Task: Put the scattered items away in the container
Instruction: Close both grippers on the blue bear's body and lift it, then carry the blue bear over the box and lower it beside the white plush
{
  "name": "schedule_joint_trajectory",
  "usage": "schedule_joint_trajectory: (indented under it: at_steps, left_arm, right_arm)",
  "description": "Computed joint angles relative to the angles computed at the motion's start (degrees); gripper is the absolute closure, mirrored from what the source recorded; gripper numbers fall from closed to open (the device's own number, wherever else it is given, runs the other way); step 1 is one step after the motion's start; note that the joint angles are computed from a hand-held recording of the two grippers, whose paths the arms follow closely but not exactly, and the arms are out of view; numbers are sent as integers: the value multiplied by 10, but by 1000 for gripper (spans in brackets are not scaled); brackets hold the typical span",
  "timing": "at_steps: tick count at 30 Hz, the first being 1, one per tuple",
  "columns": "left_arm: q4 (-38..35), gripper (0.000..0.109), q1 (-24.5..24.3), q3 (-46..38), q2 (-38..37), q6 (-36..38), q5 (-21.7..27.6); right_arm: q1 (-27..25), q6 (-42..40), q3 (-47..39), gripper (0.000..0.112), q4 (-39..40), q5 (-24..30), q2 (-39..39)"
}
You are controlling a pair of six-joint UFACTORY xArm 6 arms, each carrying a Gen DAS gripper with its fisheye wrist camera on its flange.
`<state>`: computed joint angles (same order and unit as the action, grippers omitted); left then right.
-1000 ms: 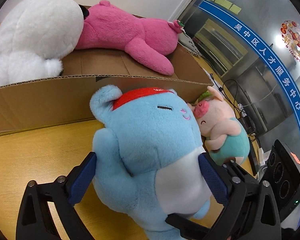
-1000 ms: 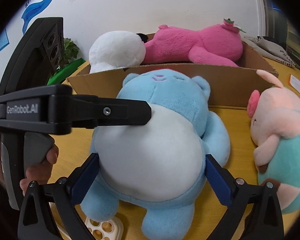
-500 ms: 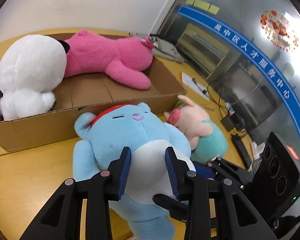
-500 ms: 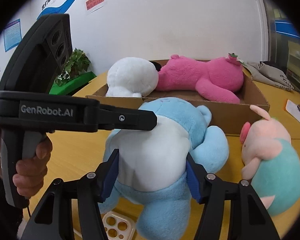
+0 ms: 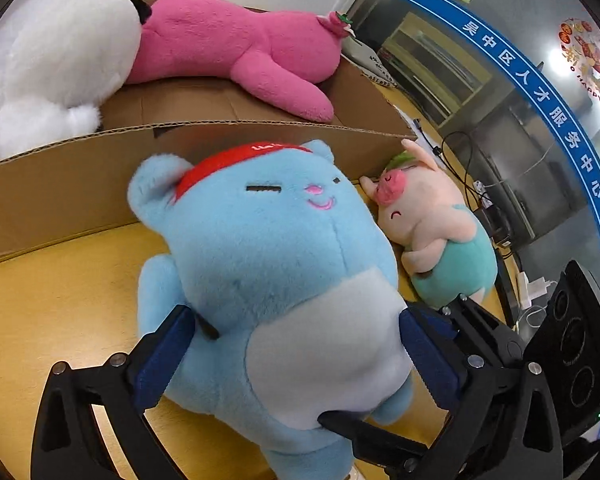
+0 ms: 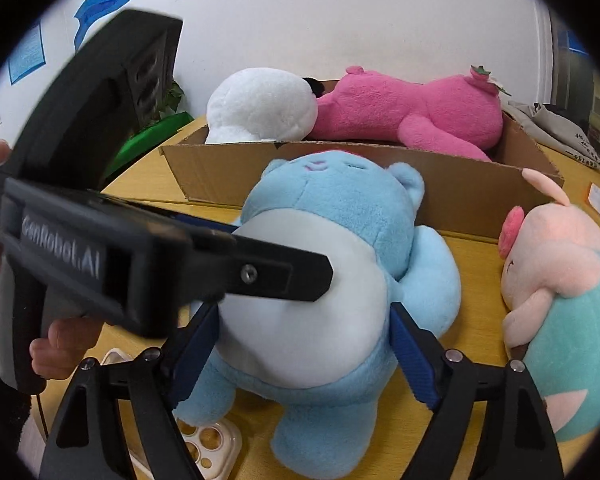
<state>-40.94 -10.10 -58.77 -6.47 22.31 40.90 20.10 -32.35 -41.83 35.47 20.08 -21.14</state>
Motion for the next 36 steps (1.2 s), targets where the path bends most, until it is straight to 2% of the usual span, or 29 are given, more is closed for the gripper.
schedule_joint_trajectory:
  at_steps: [2, 5, 8, 12, 16, 18, 21, 25, 28, 30, 33, 34, 36]
  left_arm:
    - [-8, 17, 1, -4, 2, 2, 6]
    - [-25, 24, 6, -5, -4, 9, 15]
    - [-10, 27, 1, 7, -28, -12, 6]
    - [-9, 28, -4, 13, -68, -16, -21]
    - [-3, 28, -6, -36, -68, 4, -48]
    - [8, 28, -1, -87, -40, 8, -50]
    - [16, 28, 15, -191, 35, 20, -46]
    - [41, 28, 46, -339, 169, -9, -3]
    - [69, 28, 59, -431, 266, -47, 34]
    - [77, 27, 63, -459, 307, -59, 52]
    - [56, 26, 64, -439, 310, -33, 35]
    - [83, 26, 60, -440, 314, -44, 34]
    - [170, 27, 45, -438, 323, -86, 32]
  right_arm:
    - [3, -4, 1, 39, -1, -7, 0]
    - [7, -33, 10, 48, 40, -22, -12]
    - [13, -57, 18, 50, 75, -32, -28]
    - [27, -48, 16, 50, 64, -58, -47]
    - [32, -67, -18, 50, 69, -84, -51]
    - [32, -95, -53, 50, 78, -99, -34]
    - [20, -160, -142, 50, 119, -99, 32]
    - [-1, -215, -273, 50, 145, -92, 161]
    - [-20, -176, -349, 50, 119, -61, 250]
    - [-28, -99, -383, 50, 57, -43, 303]
    - [-30, -63, -394, 49, 48, -40, 330]
    - [-33, -43, -399, 49, 32, -28, 334]
    - [-47, 40, -426, 49, -54, 56, 357]
